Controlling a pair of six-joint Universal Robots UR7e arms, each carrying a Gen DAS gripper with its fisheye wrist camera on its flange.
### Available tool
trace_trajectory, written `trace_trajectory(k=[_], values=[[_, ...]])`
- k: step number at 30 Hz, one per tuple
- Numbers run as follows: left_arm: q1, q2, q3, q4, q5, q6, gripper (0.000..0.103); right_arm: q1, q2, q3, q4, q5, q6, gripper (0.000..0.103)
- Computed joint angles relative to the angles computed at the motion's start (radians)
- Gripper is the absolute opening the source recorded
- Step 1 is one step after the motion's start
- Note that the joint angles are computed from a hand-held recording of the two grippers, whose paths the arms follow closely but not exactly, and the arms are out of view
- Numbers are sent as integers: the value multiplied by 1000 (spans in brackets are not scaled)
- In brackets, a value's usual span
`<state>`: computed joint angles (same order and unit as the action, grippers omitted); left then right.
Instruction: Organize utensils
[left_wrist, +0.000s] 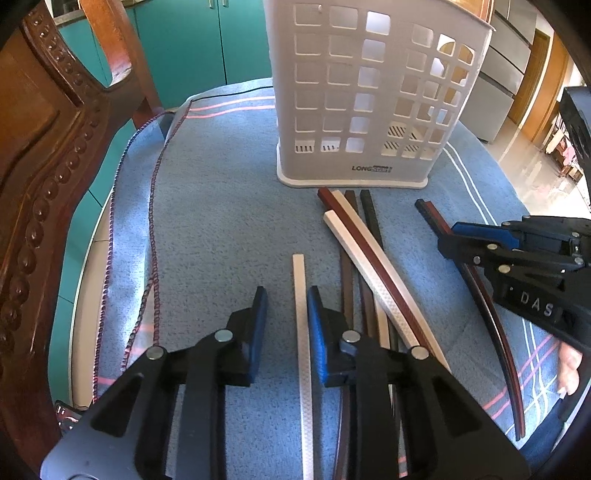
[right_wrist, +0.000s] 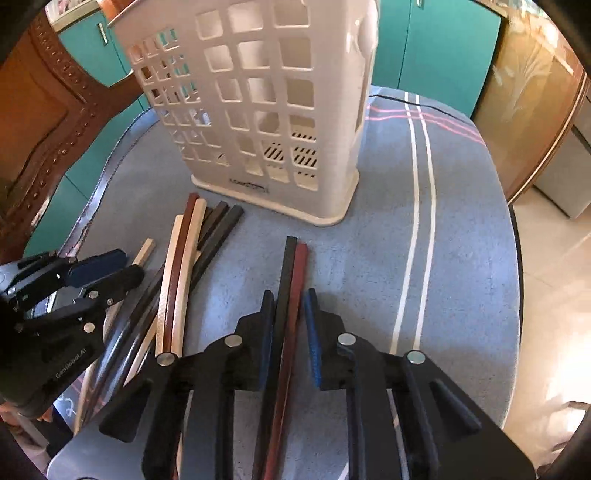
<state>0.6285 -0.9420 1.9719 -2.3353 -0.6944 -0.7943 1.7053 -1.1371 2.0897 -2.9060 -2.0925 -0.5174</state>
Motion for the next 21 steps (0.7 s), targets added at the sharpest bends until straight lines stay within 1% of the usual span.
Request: trace_trajectory(k=[2,3,5,8,9,10,11,13,14,15,16,17,18,20,21], values=[[-1,2,0,0,5,3,22,-3,-2,-9,11,7,-5,15],[-2,5,-1,-2,6,9,19,-10,-20,-8,26,16,-4,15],[-5,10,-4,1,9,16,16,-20,-29,-9,35,37,0,15],[-8,11,-3,0,10,11,16,-38,-52,-21,81,78,19,16],[-8,10,-2,-4,7,12,16,-48,-67,-24,106,94,35,18],[-8,10,-1,-6,7,12,16,-48,-43,-44,102,101,49,19],[-8,10,0,-7,7,14,16,-54,-53,-43,104,105,45,19],[-9,10,0,-3,11,13,16,-59,-68,-46,126,104,27,19],[-10,10,0,-1,12,12,16,-57,-64,-46,132,97,17,21],[-10,11,-1,2,13,11,16,-48,-58,-34,95,77,-18,23],[-10,12,-2,3,14,10,16,-42,-57,-22,65,60,-41,23],[-11,12,-2,7,15,9,16,-35,-52,-13,36,41,-59,21],[-11,12,-2,9,17,9,16,-37,-58,-13,45,44,-51,15],[-13,10,1,5,16,10,16,-58,-89,-26,130,122,-7,13],[-14,9,3,3,14,11,16,-67,-103,-24,150,160,1,13]])
